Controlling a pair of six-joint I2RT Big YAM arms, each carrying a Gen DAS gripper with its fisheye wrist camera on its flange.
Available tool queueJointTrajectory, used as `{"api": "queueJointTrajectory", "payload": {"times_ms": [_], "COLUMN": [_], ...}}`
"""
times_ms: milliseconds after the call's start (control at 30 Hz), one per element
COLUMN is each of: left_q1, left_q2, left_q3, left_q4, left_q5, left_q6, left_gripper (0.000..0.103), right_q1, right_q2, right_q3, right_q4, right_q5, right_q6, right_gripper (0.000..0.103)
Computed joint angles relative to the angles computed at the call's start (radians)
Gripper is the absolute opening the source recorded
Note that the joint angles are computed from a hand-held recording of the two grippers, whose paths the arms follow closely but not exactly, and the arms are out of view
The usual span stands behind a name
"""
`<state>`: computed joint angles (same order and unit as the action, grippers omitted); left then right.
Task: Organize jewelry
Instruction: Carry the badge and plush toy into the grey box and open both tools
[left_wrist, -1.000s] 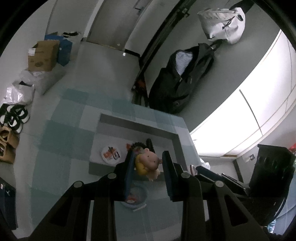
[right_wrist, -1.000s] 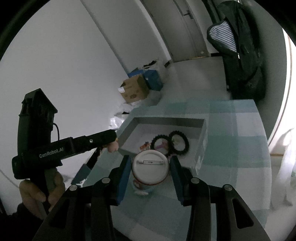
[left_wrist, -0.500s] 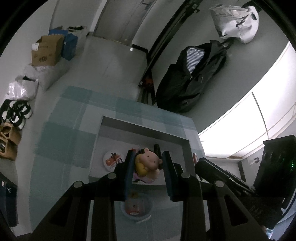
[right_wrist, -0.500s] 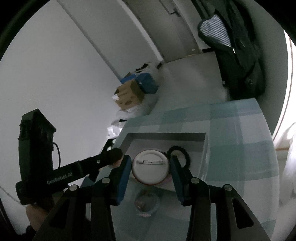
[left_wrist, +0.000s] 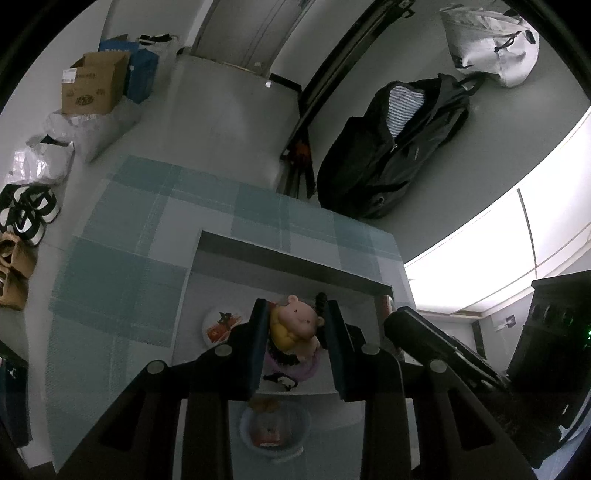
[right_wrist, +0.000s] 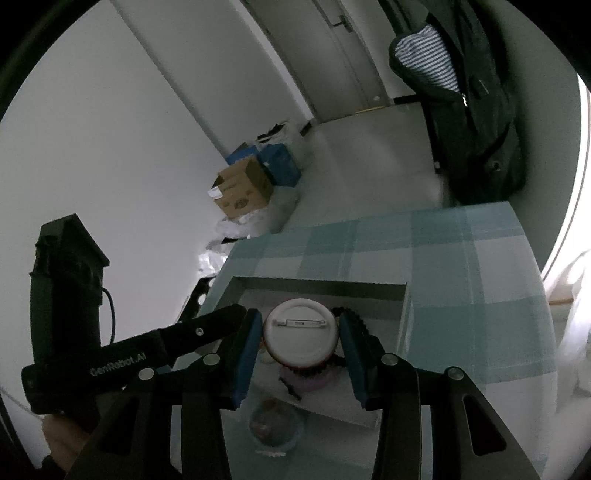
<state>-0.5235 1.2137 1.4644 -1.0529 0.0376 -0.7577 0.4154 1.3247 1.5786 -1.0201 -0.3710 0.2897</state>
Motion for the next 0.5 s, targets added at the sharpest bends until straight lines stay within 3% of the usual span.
{"api": "queueJointTrajectory", "payload": {"times_ms": [333, 500], "left_q1": [0.01, 0.0], "left_q2": [0.022, 0.042], "left_q3": [0.008, 0.027], "left_q4": [-0.008, -0.03], "left_q5": [0.031, 0.005], "left_q6": [-0.013, 0.018], "left_gripper": [0.025, 0.025], "right_q1": [-0.009, -0.009], "right_q2": [0.014, 0.013], "right_q3": [0.006, 0.001], "right_q4": [0.005, 0.012], "right_q5": [0.01, 0.021], "right_q6": [0.005, -0.001], "right_gripper": [0.042, 0.042]}}
